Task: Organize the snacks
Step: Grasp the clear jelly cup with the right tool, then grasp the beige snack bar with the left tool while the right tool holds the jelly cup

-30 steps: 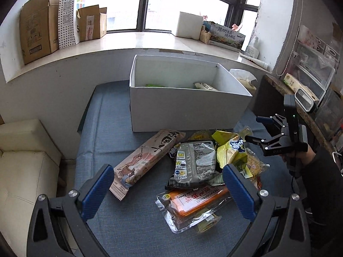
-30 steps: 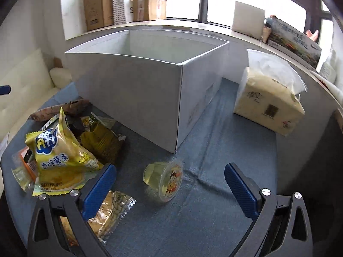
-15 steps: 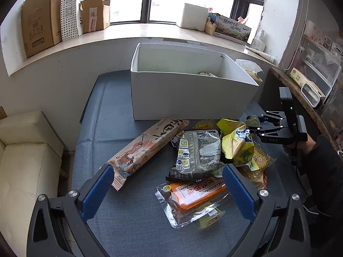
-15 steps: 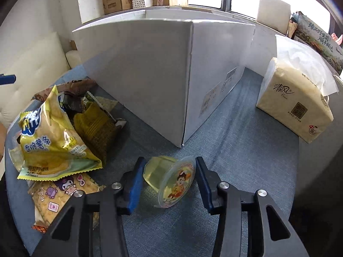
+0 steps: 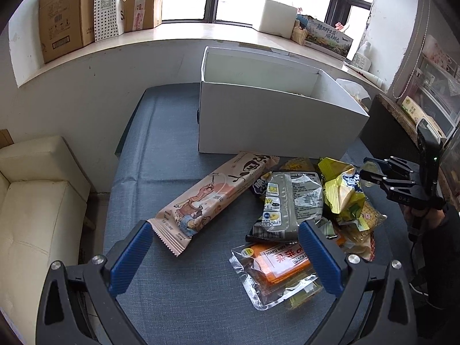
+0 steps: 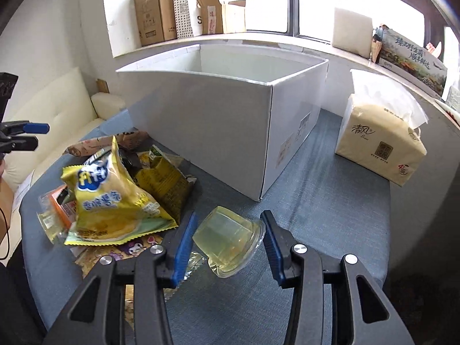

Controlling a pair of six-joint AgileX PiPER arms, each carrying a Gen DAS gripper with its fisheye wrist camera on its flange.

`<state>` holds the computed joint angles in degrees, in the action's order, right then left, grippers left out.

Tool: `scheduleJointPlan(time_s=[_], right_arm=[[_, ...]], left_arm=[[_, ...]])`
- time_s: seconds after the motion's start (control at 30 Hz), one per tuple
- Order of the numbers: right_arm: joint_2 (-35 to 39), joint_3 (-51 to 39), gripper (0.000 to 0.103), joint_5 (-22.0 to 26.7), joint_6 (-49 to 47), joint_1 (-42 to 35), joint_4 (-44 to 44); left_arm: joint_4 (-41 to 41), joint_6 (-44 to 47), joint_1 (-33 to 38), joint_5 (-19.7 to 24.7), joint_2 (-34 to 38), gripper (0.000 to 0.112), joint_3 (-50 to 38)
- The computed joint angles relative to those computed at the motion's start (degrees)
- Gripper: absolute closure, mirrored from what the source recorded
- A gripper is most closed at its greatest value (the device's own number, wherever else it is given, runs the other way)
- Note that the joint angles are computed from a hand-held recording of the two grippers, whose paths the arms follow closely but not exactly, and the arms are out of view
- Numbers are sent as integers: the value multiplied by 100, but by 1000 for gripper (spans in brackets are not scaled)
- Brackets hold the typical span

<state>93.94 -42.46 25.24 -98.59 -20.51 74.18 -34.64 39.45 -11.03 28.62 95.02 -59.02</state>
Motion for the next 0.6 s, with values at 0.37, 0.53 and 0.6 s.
scheduleJointPlan(time_s=[0.37,0.53,0.6], right_arm=[[-2267,929,54,552,1269,-255,-271],[-2948,1284,54,1338,1689,-716,-160],[-3173,1415,53,1526,1811,-843,-174]], left_arm=[[1501,380,-273,459,1733,9,-1801],[1117,1149,-138,2140,2992,9,-3663],[1043,1288,-58,2949,3583,9,-4536]])
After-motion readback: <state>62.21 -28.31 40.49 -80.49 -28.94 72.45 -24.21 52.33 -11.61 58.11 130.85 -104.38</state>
